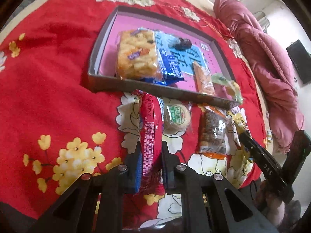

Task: Organize snacks
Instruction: 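Carry the red candy stick and yellow snack bag in both grippers over the tray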

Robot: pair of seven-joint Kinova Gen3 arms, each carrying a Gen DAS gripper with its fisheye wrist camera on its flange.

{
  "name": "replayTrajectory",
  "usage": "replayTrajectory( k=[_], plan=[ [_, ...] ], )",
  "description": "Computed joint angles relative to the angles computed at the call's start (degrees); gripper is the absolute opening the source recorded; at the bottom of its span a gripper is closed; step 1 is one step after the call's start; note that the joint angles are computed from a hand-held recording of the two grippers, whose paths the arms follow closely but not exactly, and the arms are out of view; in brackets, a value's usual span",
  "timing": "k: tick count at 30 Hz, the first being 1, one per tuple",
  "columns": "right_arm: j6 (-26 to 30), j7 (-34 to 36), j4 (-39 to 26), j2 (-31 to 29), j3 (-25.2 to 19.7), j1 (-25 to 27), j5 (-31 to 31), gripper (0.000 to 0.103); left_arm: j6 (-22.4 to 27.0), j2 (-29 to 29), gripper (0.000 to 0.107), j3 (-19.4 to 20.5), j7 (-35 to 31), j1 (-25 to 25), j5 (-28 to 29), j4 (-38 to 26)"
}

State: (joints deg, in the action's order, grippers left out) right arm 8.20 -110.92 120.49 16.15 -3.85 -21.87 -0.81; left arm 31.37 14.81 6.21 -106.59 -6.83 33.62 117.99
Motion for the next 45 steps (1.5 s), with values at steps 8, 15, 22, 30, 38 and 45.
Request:
replayTrajectory(
  k=[8,15,22,30,38,45],
  plan=[
    [-3.59,0.49,1.54,-1.84,-0.10,-0.49,0.10,0.023,-0.93,-3.09,0.017,-0.79,0.50,0.76,-0.96,0.65],
    [-5.34,0.44,1.76,-3.21,4.14,-6.40,1.56,0.023,-1.72,-4.70,0.017,-1.18,1.54,2.20,-2.24,0.49],
    [-6.52,1.10,1.75,-3.63,4.26,-7.24,0.93,0.023,-2.72,-5.25,0.017,-1.16,2.65,3.46,-3.55,0.14],
    [-8.46,2.67,1.61,-3.34,6.42,-10.09,0.20,0.023,-3.92,-5.36,0.017,-1.07,4.63,4.56,-5.38,-0.46],
    [-9.39,5.13,0.74,-2.30,3.97,-8.44,-1.25,0.023,-4.46,-4.96,0.017,-0.63,5.07,4.47,-5.76,-0.90],
    [-10.39,6.53,-0.50,-1.20,0.99,-5.38,-1.98,0.023,-5.64,-4.39,0.017,-0.63,6.52,5.00,-7.11,-1.84]
  ],
)
